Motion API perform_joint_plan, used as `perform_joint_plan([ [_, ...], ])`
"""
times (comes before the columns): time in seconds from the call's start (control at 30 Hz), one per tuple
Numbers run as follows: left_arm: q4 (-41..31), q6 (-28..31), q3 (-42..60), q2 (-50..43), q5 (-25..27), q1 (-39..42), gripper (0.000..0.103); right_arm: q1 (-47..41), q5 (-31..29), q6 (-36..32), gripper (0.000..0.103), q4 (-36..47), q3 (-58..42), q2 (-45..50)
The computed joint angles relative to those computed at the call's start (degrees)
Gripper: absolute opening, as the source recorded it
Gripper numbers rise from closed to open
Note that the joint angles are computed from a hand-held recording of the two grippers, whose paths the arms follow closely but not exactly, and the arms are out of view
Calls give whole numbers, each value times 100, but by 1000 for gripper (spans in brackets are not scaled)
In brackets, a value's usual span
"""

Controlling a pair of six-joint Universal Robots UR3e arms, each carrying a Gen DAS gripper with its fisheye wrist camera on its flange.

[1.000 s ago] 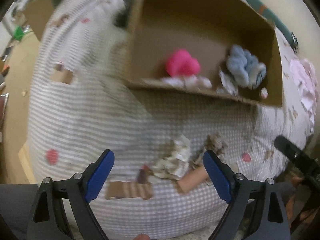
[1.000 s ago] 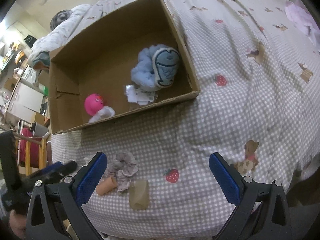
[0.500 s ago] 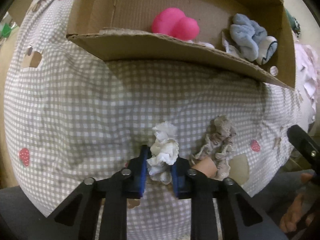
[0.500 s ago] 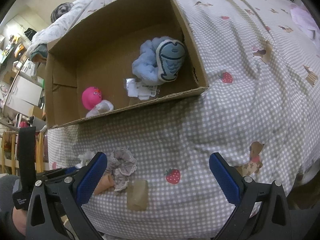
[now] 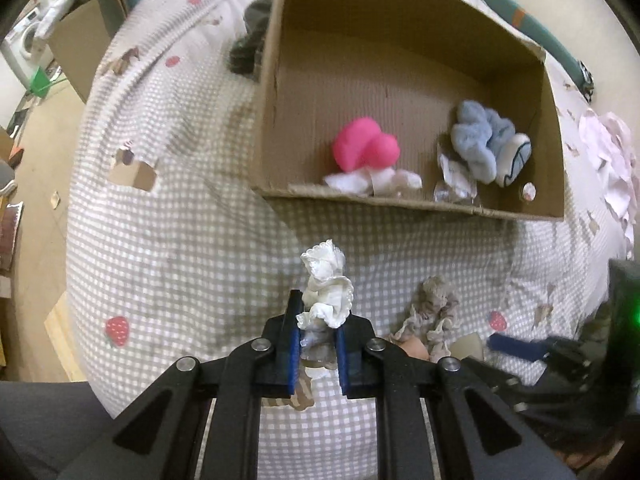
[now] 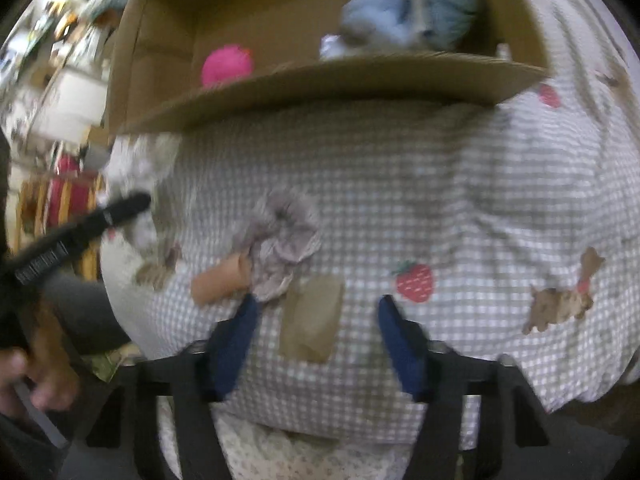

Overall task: Organize soft objects
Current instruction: 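Grasp the crumpled white tissue with the left tool while the right tool grasps the translucent cup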

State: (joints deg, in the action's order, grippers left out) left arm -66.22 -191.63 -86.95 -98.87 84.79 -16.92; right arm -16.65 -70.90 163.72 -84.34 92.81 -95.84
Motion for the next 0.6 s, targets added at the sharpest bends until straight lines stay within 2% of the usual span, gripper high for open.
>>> perform_joint_plan([
  [0.1,-11,30,-163,197,-2,80,13,352,-216,33,50,-115,17,91],
  [0.13,-49,8,-189,264,17,72,13,412,-271,49,44,-169,43,116],
  [0.17,-77,41,-201,294,12,115,13,449,-323,72,30,-219,66,130],
  [0.23,-34,68,-38,69,-9,163,13,397,-275,84,24,-238,121,130],
  [0.27,-25,65,-22,45,-9,166,13,329,-209,78,16,-233,152,100],
  [0.33,0,38,28,-26,-2,143,13,179,-106,28,16,-207,188,11],
  [0.37,4,35,17,-11,-6,154,13,142,-103,61,9,-264,216,-45],
  [0.5,79,21,-78,57,-80,224,13,-353,-36,136,9,-359,342,-495],
  [0.6,100,25,-133,127,-18,223,13,-678,227,138,9,-373,339,-642],
])
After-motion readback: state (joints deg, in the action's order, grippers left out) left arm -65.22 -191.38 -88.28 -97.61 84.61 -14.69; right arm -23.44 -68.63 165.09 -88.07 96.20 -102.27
